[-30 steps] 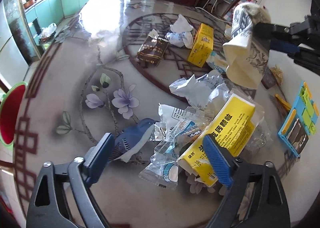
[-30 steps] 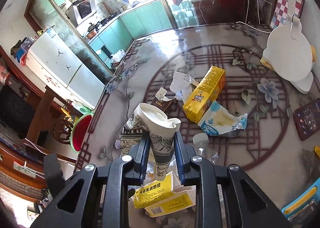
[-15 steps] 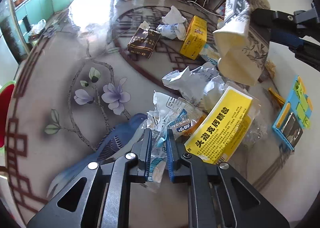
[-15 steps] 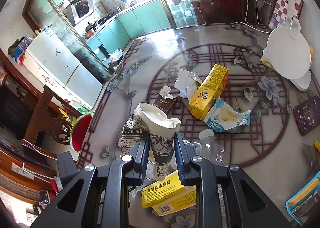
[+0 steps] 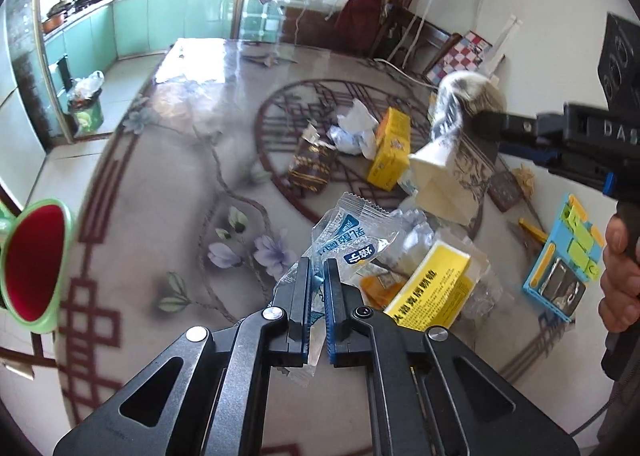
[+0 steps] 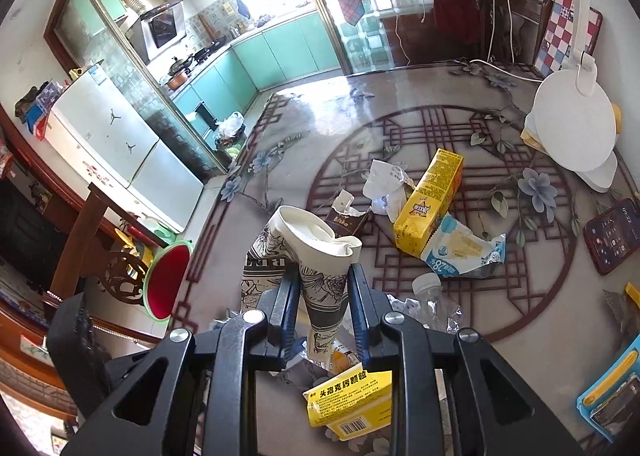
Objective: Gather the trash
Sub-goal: 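Carry both items over the red bucket and open both grippers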
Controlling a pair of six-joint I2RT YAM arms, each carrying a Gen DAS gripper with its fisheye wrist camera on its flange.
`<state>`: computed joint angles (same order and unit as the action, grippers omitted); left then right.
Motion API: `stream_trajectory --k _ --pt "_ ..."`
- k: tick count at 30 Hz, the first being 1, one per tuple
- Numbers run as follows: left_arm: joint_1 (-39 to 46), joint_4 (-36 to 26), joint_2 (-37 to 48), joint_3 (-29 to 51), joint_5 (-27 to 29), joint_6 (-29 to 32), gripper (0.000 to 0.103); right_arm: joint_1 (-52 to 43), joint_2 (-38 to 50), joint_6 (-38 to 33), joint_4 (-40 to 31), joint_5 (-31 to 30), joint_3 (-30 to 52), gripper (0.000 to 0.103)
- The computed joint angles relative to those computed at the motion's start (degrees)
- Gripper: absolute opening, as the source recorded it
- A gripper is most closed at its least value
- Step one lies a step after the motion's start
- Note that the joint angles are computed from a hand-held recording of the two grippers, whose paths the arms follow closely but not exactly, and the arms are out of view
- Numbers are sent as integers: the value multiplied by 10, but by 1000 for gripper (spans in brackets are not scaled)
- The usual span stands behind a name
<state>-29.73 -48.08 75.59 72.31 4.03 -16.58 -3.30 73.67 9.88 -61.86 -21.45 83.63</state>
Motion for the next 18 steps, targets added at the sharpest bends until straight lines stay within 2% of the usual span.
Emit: stream_trajectory --k 18 --pt "269 -17 -17 9 47 84 6 177 68 86 19 101 84 22"
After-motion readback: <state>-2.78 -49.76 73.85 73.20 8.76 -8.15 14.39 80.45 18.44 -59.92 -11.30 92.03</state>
